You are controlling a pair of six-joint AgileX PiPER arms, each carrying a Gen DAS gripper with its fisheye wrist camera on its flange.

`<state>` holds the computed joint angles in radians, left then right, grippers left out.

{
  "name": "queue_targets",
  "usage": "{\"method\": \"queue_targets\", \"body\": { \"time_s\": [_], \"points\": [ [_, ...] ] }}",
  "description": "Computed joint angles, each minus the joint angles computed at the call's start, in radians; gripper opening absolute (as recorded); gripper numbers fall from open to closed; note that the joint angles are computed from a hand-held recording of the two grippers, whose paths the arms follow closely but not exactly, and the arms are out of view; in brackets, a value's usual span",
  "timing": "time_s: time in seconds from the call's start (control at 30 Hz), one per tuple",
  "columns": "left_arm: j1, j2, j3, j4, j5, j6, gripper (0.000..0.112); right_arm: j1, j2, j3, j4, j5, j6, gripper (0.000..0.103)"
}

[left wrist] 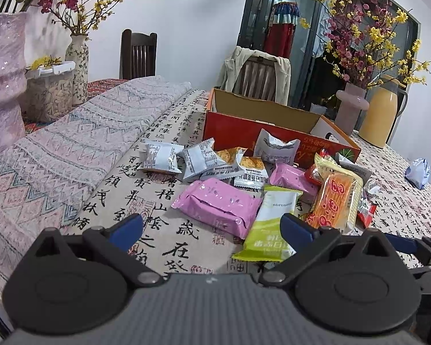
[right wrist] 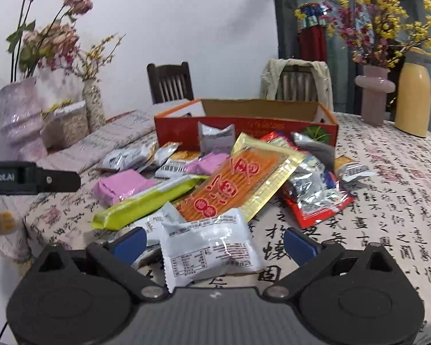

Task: Organize snacks
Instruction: 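Grasp the pink packet with the left tool while the right tool grasps a silver packet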

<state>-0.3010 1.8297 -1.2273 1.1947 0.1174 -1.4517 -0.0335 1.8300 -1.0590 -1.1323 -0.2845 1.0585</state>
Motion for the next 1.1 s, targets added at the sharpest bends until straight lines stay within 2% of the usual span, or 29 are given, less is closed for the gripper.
{"method": "queue_targets", "body": {
  "time_s": [0.13, 0.2, 0.23, 0.47, 0.63, 0.7, 0.8, 1.1],
  "points": [
    [0.003, 0.005, -0.001, -0.048, -0.004, 0.046, 0.103, -0.005, 0.044, -0.048, -0.117, -0.007, 0.103, 0.089],
    [0.005, 0.004, 0.003, -0.015, -0.006, 0.011, 0.103, -0.012, 0.057, -0.058, -0.145, -0.025, 0.127, 0.080],
    [0.006, 0.004, 0.004, -0.010, -0.005, 0.005, 0.103, -0.017, 0.062, -0.061, -0.161, -0.036, 0.143, 0.078],
    [0.005, 0.012, -0.004, -0.084, -0.006, 0.078, 0.103, -0.025, 0.061, -0.049, -0.134, -0.056, 0.103, 0.067],
    [0.006, 0.018, -0.012, -0.161, -0.005, 0.152, 0.103, -0.031, 0.071, -0.060, -0.195, -0.063, 0.162, 0.058],
    [0.007, 0.019, -0.013, -0.164, -0.004, 0.154, 0.103, -0.034, 0.068, -0.055, -0.181, -0.071, 0.150, 0.051],
    [0.008, 0.020, -0.015, -0.162, -0.004, 0.153, 0.103, -0.033, 0.059, -0.038, -0.125, -0.071, 0.092, 0.047],
    [0.002, 0.050, -0.061, -0.305, 0.026, 0.305, 0.103, -0.052, 0.010, 0.027, 0.080, -0.103, -0.097, 0.045]
  ]
}}
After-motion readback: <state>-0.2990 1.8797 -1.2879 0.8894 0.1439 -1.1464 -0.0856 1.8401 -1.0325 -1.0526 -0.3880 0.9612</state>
